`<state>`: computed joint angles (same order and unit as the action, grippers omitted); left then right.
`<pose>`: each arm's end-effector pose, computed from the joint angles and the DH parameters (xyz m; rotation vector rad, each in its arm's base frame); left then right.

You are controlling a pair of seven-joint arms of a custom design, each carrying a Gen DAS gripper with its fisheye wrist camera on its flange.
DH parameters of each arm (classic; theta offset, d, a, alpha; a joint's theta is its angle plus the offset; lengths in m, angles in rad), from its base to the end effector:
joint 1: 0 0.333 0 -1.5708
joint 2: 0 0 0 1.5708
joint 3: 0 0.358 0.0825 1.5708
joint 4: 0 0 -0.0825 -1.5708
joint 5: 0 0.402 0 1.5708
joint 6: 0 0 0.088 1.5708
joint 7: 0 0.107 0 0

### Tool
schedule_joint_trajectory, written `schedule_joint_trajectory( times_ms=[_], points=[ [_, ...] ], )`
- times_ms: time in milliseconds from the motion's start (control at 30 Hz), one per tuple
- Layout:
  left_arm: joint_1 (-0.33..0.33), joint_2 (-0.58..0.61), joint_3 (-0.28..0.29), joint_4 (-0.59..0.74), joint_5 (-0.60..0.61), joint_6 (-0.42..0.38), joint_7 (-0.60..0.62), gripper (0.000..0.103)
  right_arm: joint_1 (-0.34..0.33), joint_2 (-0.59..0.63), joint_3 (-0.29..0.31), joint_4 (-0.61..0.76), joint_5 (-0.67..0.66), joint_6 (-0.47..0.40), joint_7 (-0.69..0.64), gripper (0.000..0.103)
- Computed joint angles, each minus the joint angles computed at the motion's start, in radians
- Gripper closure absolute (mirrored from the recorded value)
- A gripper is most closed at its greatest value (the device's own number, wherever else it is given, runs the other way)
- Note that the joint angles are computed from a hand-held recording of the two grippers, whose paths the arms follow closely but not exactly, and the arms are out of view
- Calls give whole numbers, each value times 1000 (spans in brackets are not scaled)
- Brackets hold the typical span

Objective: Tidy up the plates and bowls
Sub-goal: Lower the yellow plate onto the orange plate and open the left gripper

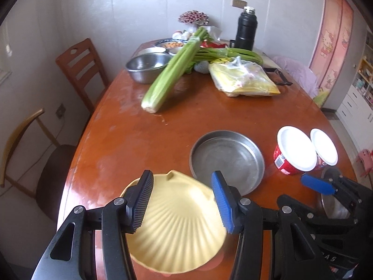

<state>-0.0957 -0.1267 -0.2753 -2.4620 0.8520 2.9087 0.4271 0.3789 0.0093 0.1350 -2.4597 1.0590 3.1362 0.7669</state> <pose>0.4505 -0.2265 0.4187 -1.8233 1.8535 -0.6691 0.4740 0.1800 0.3697 -1.9837 1.5250 -0.3331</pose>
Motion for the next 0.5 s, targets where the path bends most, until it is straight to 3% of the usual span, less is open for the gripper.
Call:
schedule_joint_trajectory(
  times_ms=[167,333,500],
  points=[
    [-36,80,25,76,-88,-16,134,49,-15,11,-6,9,16,-19,1,43],
    [-79,175,58,148,-310,-36,378,49,-33,38,2,26,4,-40,37,44],
    [-109,258,91,226,-376,-87,458,49,-54,79,14,45,-94,-51,140,43]
  ],
)
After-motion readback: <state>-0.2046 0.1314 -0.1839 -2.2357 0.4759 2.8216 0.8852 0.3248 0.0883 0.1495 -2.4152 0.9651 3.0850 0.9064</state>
